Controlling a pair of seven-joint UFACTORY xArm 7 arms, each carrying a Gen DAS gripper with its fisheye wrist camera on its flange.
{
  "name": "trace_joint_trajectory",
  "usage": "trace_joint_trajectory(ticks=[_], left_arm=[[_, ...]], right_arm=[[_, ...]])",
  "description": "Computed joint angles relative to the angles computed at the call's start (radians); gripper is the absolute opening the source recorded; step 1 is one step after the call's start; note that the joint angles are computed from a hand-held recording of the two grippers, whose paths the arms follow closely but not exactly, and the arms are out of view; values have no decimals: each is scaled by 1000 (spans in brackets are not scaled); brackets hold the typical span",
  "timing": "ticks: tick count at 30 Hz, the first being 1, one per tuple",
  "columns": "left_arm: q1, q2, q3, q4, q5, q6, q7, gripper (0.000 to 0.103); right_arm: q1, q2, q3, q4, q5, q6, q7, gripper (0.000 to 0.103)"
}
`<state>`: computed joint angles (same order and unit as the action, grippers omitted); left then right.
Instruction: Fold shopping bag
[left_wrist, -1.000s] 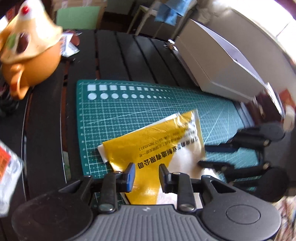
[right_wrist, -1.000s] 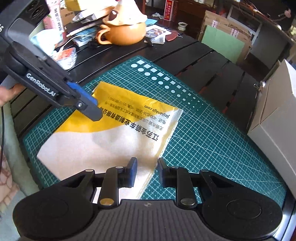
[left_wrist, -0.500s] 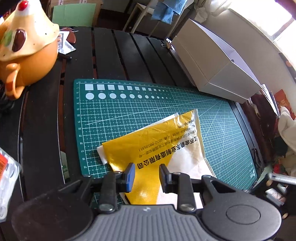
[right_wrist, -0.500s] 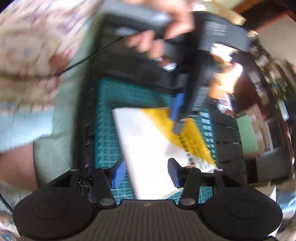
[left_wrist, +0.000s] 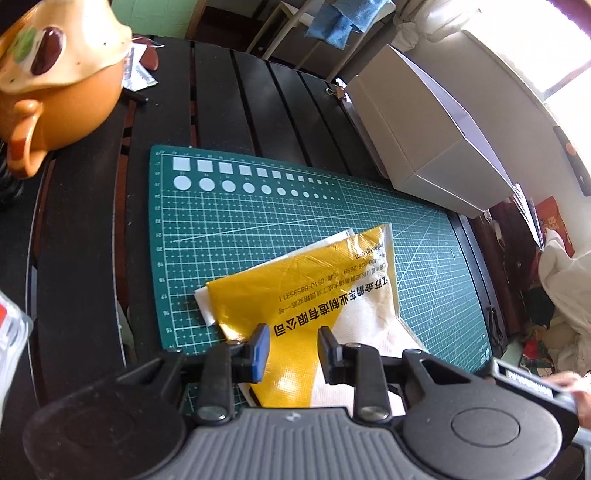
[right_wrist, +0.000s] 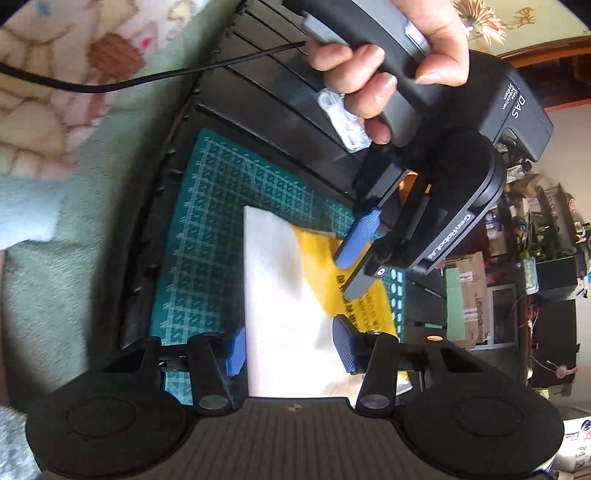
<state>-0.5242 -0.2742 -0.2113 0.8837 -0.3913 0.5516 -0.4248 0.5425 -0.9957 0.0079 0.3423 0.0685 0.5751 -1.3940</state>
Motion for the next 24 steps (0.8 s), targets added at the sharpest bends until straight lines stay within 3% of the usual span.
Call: trace_joint_trajectory(ticks=[1,3,6,8,11,14,17,20,24], left_arm=[[1,2,-4,2,10,-1,-1,27],[-1,-2,-3,-3,9,-7,1,27],[-10,-21,9,-20,-15,-8,15,27],[-6,-56,8,-26,23,29,-3,27],[44,-130,-57,-17,207,120,-29,28],[30,-183,-81,-30,315,152,48,32],[11,-195,-111,-40,400,128,146,34],[40,-211,-174,-71,560,61,196,34],[-33,-245,-87,-107,468,28,298,31]], right_arm=[[-2,35,3,27,4,15,9,38],[-11,104,15,88,9,70,31,10],[-21,178,19,175,18,157,30,9],[-38,245,17,261,44,249,50,9],[-66,338,10,375,86,368,65,9],[-107,463,6,523,135,519,92,9],[-150,560,16,627,168,628,112,9],[-184,607,37,670,185,691,124,9],[-212,644,51,711,197,748,121,10]])
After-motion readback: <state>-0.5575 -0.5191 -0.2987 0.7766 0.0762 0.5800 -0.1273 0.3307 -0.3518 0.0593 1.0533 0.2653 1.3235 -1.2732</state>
